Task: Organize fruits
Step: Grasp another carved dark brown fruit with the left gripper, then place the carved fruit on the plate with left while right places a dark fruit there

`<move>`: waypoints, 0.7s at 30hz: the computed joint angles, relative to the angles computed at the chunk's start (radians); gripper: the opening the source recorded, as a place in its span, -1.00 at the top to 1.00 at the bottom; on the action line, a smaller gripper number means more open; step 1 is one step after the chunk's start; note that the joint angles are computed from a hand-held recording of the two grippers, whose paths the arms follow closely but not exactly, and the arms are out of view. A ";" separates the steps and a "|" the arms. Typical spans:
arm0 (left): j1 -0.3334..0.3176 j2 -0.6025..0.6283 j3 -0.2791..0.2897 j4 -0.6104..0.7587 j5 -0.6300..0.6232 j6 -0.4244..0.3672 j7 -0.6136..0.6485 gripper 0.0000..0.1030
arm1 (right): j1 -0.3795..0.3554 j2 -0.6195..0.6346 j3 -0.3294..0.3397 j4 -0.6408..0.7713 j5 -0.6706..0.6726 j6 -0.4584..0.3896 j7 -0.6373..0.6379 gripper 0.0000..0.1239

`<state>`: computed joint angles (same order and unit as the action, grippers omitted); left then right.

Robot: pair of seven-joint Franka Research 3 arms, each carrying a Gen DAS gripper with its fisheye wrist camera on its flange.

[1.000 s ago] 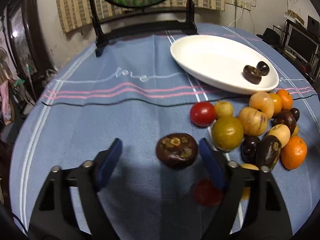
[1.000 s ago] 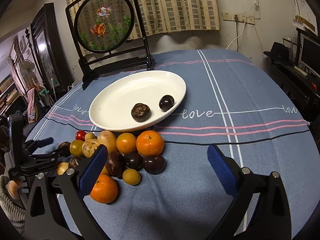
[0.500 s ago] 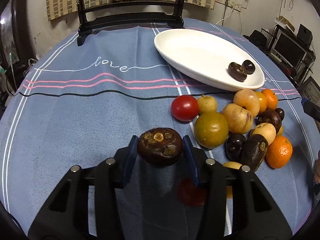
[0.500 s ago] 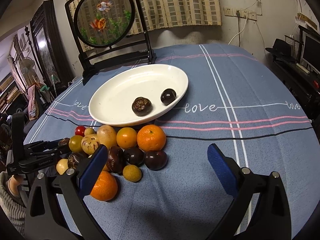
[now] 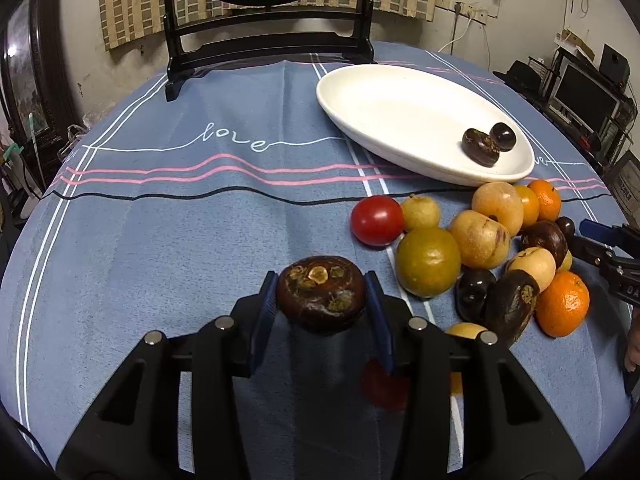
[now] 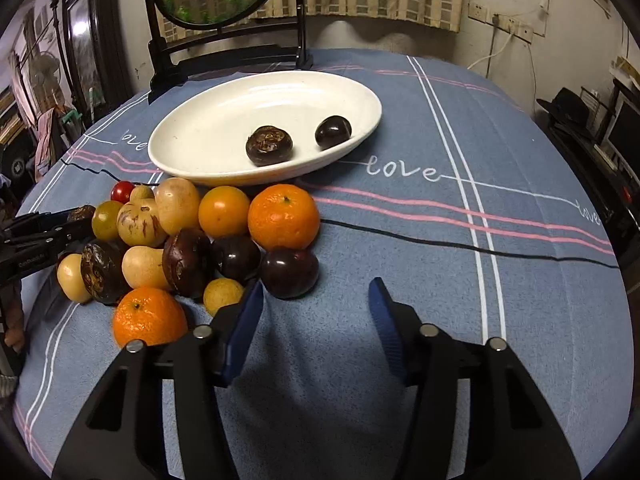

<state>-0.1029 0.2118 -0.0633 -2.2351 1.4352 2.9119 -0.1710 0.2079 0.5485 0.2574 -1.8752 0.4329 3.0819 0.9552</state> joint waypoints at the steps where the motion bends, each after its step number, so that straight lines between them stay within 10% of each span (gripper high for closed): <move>1: 0.000 0.001 0.000 0.000 -0.003 0.001 0.003 0.15 | -0.003 0.005 0.004 0.005 0.000 0.001 -0.003 0.15; 16: 0.001 0.013 0.015 0.003 -0.018 0.042 0.010 0.15 | -0.061 0.037 0.084 0.052 0.067 -0.043 -0.104 0.48; 21: -0.016 -0.029 0.006 0.002 0.195 -0.007 -0.187 0.15 | -0.136 0.025 0.165 0.034 0.145 0.006 -0.159 0.48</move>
